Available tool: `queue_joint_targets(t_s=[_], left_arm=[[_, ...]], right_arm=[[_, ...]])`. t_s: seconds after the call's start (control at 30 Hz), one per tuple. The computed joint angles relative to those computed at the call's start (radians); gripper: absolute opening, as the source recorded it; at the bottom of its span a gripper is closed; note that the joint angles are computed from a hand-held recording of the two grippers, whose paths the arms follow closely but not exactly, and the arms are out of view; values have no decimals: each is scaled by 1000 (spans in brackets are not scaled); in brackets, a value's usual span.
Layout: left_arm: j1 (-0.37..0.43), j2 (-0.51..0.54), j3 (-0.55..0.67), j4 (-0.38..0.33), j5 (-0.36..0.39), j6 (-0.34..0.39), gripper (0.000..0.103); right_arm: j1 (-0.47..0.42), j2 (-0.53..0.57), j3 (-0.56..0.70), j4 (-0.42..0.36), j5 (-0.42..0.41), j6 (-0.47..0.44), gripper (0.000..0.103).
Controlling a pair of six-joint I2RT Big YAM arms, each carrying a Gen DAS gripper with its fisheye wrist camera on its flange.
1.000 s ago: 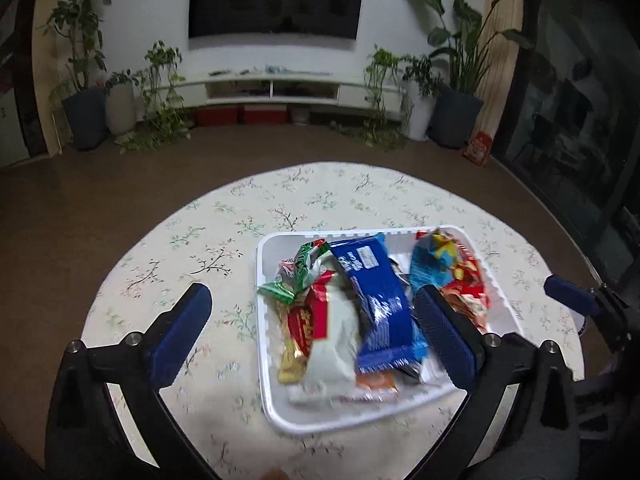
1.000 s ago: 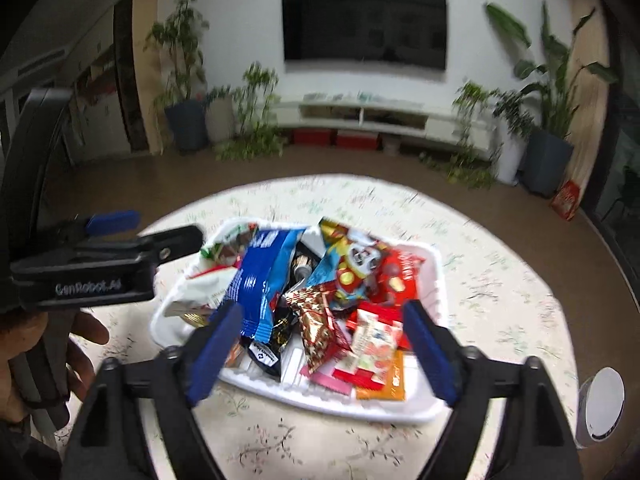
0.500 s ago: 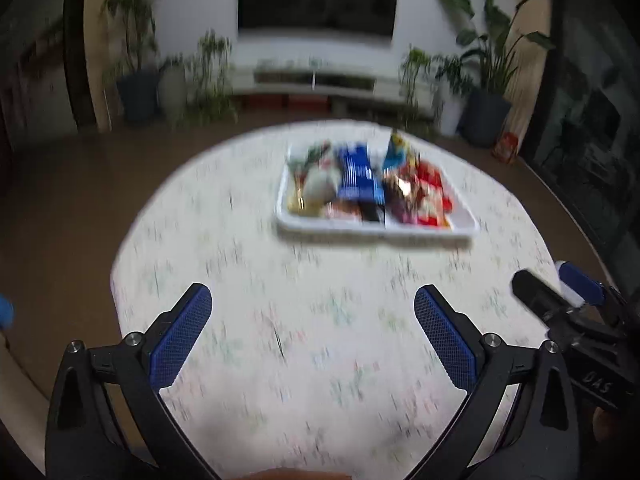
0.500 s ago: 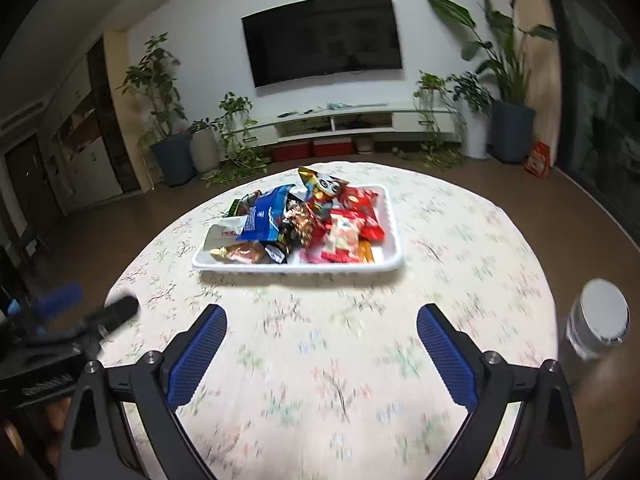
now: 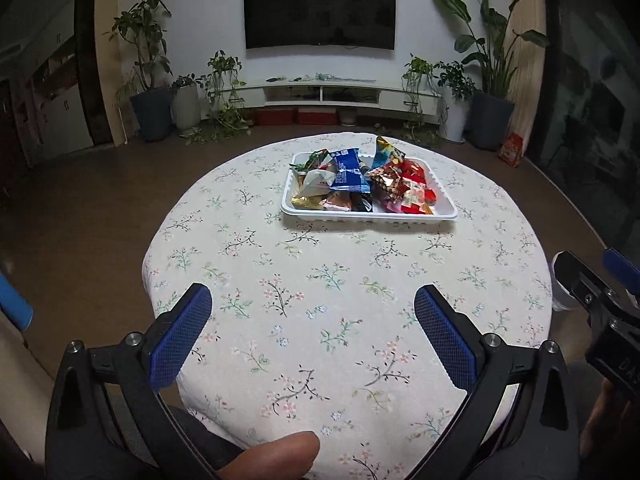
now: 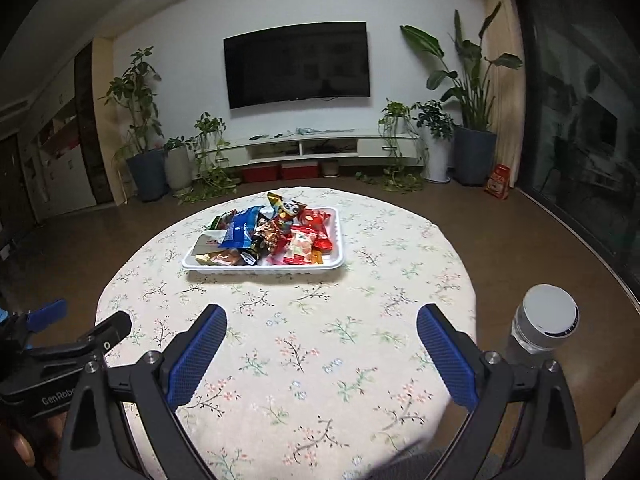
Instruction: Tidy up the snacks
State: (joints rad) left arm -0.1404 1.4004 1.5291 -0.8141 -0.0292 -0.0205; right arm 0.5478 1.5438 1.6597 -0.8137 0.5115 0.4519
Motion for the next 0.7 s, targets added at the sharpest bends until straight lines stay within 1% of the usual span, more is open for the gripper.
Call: queue_joint_targets(t_s=[0.1, 0.3, 0.7], left_arm=[[-8, -21, -14, 6, -5, 2, 103], [-7, -38, -15, 4, 2, -6, 103], [0, -30, -7, 1, 0, -10, 103]], right_arm=[[4, -10, -1, -25, 18, 5, 98], [18, -21, -3, -32, 43, 3, 98], [26, -9, 14, -50, 49, 3, 98]])
